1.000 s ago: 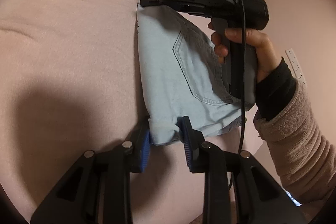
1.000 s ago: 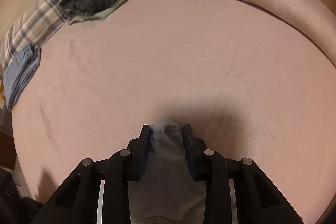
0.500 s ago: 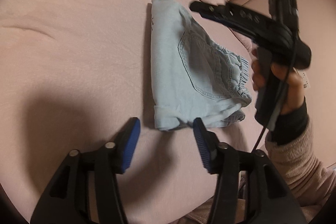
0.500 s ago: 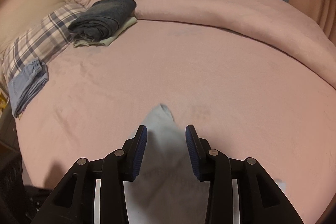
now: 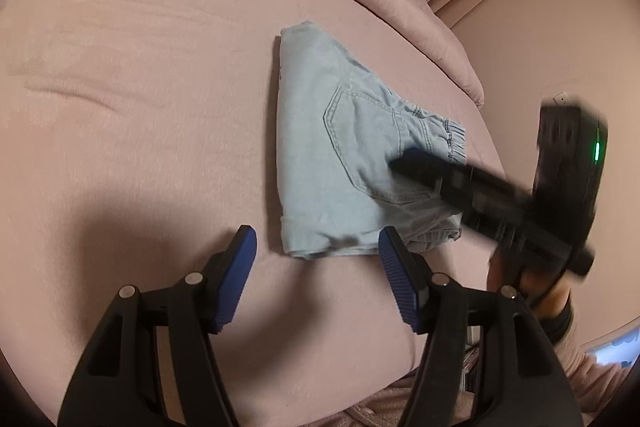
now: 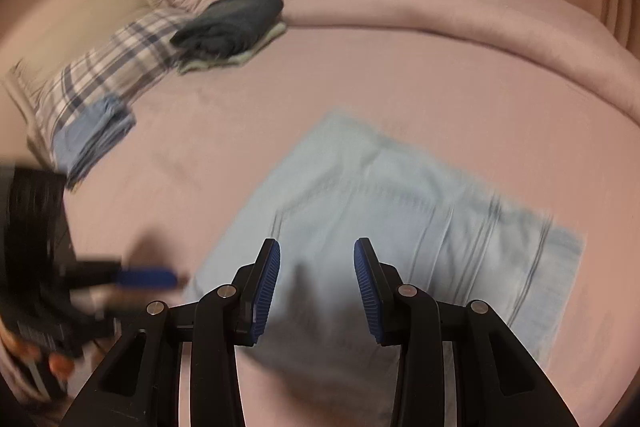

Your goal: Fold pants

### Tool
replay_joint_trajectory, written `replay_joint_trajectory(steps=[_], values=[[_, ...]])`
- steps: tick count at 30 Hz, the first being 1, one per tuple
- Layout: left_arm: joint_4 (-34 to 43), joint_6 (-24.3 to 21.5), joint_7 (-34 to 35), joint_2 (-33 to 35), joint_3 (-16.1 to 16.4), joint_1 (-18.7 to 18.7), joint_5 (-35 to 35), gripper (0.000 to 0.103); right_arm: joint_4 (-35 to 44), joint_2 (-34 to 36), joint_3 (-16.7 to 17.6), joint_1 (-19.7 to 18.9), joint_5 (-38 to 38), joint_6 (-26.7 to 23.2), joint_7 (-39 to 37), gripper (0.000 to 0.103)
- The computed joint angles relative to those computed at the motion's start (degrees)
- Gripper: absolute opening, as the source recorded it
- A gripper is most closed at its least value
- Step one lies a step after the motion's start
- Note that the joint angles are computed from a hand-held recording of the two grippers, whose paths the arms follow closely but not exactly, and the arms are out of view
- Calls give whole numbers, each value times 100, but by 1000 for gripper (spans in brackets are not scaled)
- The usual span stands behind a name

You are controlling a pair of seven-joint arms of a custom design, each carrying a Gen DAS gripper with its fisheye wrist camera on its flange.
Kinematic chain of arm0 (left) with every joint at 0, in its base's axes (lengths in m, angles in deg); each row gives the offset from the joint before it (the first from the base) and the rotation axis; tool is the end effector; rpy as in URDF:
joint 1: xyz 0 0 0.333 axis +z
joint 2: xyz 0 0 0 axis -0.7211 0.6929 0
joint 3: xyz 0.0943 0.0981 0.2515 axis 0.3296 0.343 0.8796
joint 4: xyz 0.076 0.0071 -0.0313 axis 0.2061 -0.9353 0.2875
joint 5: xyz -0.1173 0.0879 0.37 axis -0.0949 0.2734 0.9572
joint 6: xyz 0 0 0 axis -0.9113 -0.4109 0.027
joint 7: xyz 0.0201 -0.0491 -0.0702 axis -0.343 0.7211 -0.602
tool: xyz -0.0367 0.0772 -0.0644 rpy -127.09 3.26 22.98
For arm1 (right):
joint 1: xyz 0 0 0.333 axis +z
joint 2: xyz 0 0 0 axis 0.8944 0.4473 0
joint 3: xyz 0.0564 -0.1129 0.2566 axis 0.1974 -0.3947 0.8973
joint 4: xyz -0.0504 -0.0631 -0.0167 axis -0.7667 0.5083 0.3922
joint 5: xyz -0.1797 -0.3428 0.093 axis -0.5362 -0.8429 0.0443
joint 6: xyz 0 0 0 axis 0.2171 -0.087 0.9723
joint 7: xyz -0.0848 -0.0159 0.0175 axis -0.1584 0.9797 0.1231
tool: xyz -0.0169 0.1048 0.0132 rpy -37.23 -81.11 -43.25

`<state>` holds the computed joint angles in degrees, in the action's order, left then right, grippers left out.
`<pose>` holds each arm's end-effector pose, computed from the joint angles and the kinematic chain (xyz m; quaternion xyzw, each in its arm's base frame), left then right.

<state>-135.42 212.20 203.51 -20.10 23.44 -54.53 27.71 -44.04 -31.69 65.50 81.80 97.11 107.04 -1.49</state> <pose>0.5842 -0.2285 0.4298 0.5780 -0.7183 0.3747 0.0978 0.5424 0.2036 0.5144 -0.7592 0.5614 -0.1075 0.3112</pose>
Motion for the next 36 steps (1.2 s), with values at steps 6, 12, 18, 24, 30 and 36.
replay_joint_trajectory(steps=[6, 12, 18, 24, 30, 36], values=[[188, 50, -231, 146, 18, -16, 248, 64, -1027, -388, 58, 138, -256, 823, 20, 39], [441, 121, -465, 329, -6, 5, 531, 68, -866, -565, -203, 245, 169, 514, 135, 42], [835, 71, -692, 647, -35, 23, 805, 72, -1479, -1231, -236, -127, -418, 920, 1396, 70], [1233, -49, -923, 957, -113, 28, 1028, 74, -1961, -1661, -450, -311, -649, 1056, 2262, 76], [1670, -85, -1067, 1321, -193, -12, 1216, 74, -2195, -1773, -918, 3, -181, 1093, 2313, 76], [2024, -256, -1204, 1629, -248, -38, 1437, 74, -2194, -1665, -1189, 233, 452, 1061, 2067, 76]])
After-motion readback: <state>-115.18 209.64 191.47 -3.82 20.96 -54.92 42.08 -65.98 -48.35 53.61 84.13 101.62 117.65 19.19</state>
